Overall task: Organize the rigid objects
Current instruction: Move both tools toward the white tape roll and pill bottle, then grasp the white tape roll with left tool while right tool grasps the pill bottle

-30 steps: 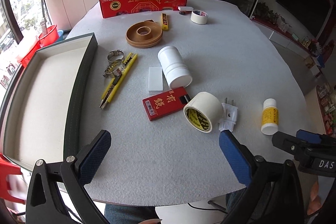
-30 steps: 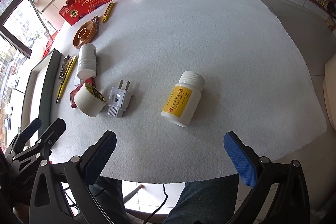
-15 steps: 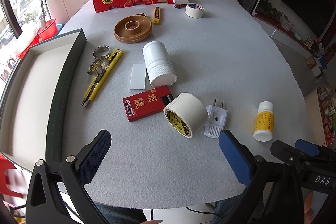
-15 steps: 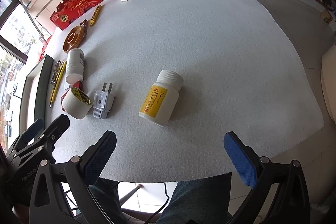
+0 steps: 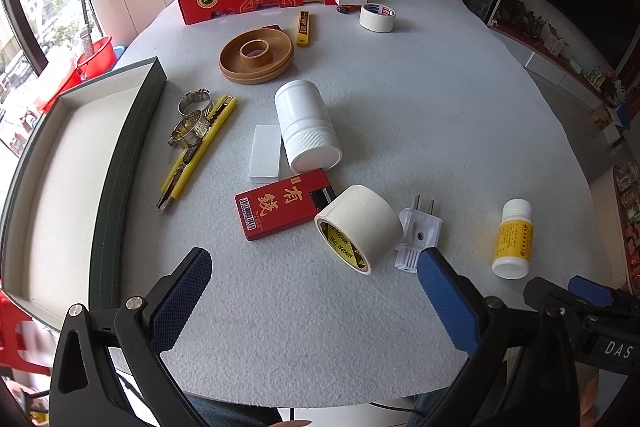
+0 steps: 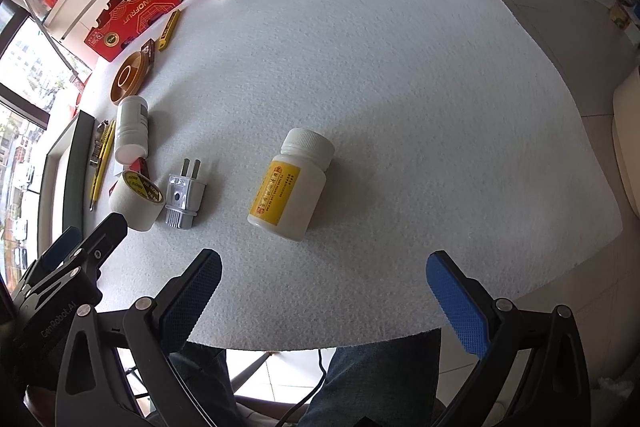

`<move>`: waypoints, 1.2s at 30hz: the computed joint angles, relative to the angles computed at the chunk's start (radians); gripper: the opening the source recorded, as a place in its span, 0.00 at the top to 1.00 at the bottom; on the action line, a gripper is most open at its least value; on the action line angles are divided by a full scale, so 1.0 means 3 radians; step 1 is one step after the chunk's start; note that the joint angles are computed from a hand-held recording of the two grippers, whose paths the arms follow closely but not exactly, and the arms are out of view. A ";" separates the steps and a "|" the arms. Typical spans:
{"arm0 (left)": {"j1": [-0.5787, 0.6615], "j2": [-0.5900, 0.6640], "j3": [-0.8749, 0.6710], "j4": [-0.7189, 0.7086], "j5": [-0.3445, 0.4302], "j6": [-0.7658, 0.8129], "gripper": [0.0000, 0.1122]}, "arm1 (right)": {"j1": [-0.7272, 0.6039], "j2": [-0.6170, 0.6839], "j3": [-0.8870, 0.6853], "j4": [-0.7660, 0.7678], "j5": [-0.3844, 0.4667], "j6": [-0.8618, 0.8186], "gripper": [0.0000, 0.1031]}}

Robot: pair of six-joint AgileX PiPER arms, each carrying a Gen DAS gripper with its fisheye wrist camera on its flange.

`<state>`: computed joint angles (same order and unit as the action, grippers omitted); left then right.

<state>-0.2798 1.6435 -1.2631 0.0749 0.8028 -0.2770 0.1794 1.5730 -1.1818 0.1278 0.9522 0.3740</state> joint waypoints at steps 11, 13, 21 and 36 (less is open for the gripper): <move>-0.0001 0.0104 -0.0072 0.0039 0.0036 -0.0183 0.09 | -0.0033 0.0027 0.0044 0.0044 -0.0027 -0.0046 0.00; -0.0020 0.0122 -0.0085 0.0056 0.0039 -0.0222 0.08 | -0.0034 0.0029 0.0051 0.0047 -0.0033 -0.0049 0.00; -0.0059 0.0314 -0.0300 0.0172 0.0141 -0.0655 0.09 | -0.0037 0.0004 0.0103 0.0042 -0.0054 -0.0015 0.00; 0.0065 0.0335 -0.0111 0.0517 0.0091 -0.0899 0.08 | -0.0004 0.0119 0.0023 -0.0018 -0.0107 0.0100 0.00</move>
